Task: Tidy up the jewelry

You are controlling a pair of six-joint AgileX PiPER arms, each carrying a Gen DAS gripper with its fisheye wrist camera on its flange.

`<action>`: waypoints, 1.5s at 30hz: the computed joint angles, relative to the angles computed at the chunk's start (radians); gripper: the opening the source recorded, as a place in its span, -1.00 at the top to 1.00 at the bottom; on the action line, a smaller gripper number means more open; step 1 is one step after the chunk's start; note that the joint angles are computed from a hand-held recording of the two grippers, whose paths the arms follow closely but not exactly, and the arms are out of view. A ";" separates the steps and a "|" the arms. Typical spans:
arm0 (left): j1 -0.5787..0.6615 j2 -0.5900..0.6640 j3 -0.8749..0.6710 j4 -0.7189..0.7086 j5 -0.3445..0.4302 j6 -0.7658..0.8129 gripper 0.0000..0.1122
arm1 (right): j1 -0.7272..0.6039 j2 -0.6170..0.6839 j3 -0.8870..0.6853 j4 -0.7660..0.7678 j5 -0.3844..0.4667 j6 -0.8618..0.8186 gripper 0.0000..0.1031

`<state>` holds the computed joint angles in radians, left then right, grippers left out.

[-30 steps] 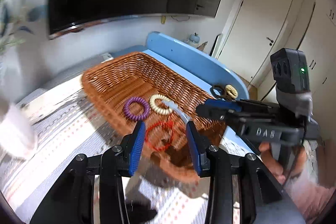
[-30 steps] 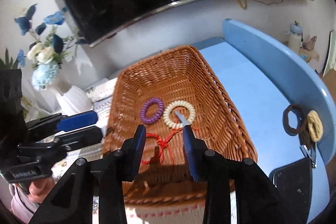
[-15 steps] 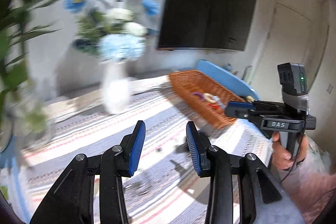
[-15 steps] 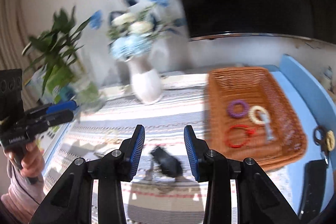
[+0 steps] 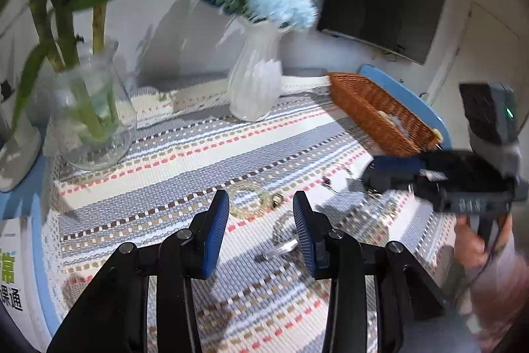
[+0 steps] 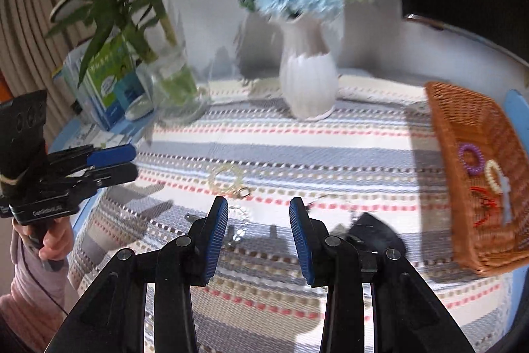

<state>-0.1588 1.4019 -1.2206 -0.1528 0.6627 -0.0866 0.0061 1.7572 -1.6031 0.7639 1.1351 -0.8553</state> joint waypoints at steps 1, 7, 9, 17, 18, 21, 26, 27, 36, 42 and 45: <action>-0.001 0.017 -0.019 0.010 0.013 -0.022 0.28 | 0.013 0.010 -0.003 -0.007 -0.004 0.010 0.23; 0.028 0.144 -0.103 -0.086 -0.009 0.013 0.28 | 0.074 0.058 -0.003 -0.035 -0.036 0.042 0.23; 0.031 0.173 -0.094 -0.092 -0.050 0.010 0.28 | 0.085 0.072 -0.003 -0.036 -0.048 0.036 0.23; 0.083 0.257 -0.060 -0.177 -0.073 0.063 0.28 | 0.161 0.110 0.038 -0.105 -0.148 0.024 0.42; 0.090 0.259 -0.057 -0.196 -0.070 0.078 0.28 | 0.168 0.112 0.039 -0.113 -0.154 0.025 0.46; 0.099 0.265 -0.054 -0.245 -0.065 0.125 0.28 | 0.190 0.114 0.046 -0.131 -0.172 0.021 0.48; 0.060 0.308 -0.092 -0.125 -0.043 0.015 0.29 | 0.238 0.109 0.060 -0.195 -0.231 0.047 0.49; 0.050 0.309 -0.089 -0.094 -0.060 -0.010 0.31 | 0.248 0.098 0.077 -0.208 -0.254 0.045 0.49; -0.041 0.263 -0.041 0.208 -0.153 -0.255 0.89 | 0.264 0.003 0.200 -0.154 -0.361 -0.095 0.86; -0.007 0.156 0.052 0.018 -0.277 -0.081 0.89 | 0.105 -0.072 0.211 0.148 -0.179 -0.302 0.86; -0.004 0.154 0.050 -0.016 -0.277 -0.047 0.89 | 0.052 -0.089 0.188 0.204 -0.101 -0.302 0.86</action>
<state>-0.1632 1.5563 -1.1705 -0.1685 0.3858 -0.1336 0.0576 1.6686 -1.4154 0.9683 1.0338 -1.1571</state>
